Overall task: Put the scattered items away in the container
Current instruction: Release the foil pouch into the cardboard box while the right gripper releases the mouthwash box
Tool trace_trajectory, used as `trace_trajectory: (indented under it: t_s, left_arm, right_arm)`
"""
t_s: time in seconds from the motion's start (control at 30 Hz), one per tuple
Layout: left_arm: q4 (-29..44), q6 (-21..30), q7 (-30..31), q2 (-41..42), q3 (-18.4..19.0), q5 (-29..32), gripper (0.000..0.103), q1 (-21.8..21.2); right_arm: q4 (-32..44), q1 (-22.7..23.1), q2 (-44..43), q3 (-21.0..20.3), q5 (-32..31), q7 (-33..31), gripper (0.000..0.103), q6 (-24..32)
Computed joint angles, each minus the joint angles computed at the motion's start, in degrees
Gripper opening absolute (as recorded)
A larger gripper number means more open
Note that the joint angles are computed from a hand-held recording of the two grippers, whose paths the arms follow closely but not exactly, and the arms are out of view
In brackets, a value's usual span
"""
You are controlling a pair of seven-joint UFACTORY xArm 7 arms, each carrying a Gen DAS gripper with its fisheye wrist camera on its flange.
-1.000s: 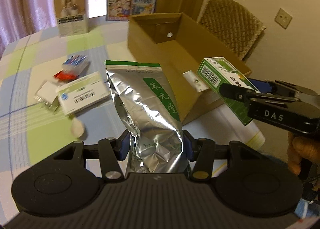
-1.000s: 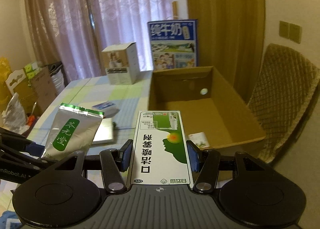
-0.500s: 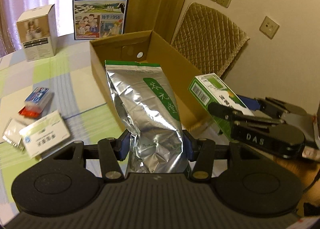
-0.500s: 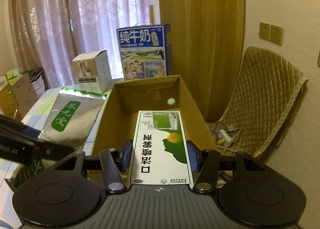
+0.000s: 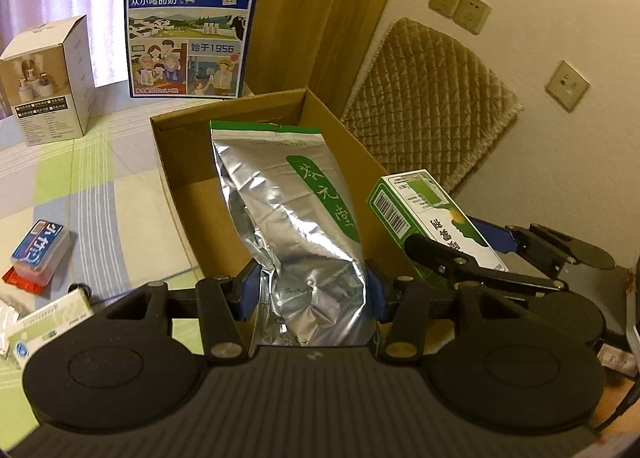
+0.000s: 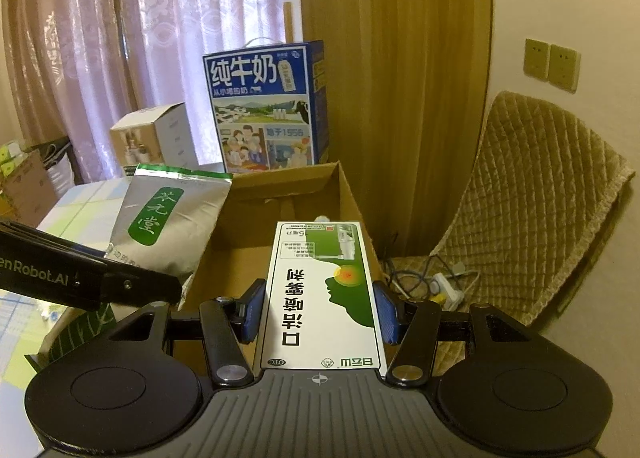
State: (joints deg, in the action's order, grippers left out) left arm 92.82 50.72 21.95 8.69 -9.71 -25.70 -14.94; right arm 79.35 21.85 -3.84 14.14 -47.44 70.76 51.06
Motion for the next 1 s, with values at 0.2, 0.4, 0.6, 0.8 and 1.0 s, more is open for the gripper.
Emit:
trace_trajectory:
  t_s: [0.2,0.4,0.6,0.8,1.0]
  left_arm:
    - [5.18,-1.19,-3.13,5.70,-0.38,2.89,0.047,-1.03]
    - [7.35,-2.97,-5.77,9.28,-0.72,5.70,0.046,-1.55]
    - [8.12,-4.39,-5.71,10.79,-1.20,6.46,0.033,-1.29]
    - [2.71,-8.35,-4.72,7.15,-0.91,6.72,0.038,-0.42]
    - [-2.91,-9.95,-3.04,3.00,-0.67,4.50,0.040,0.68]
  right_arm:
    - [0.62,-1.20,2.13,-1.93,0.57,-2.33,0.052,-2.62]
    - [0.48,-1.54,3.85,-3.36,1.58,-3.72,0.052,-4.28]
    - [-0.18,-1.42,4.92,-4.28,2.43,-3.72,0.052,-5.69]
    - [-0.88,-1.25,5.08,-4.63,3.26,-3.91,0.052,-6.49]
    - [-0.42,-0.95,5.77,-4.69,4.02,-4.58,0.053,-7.08]
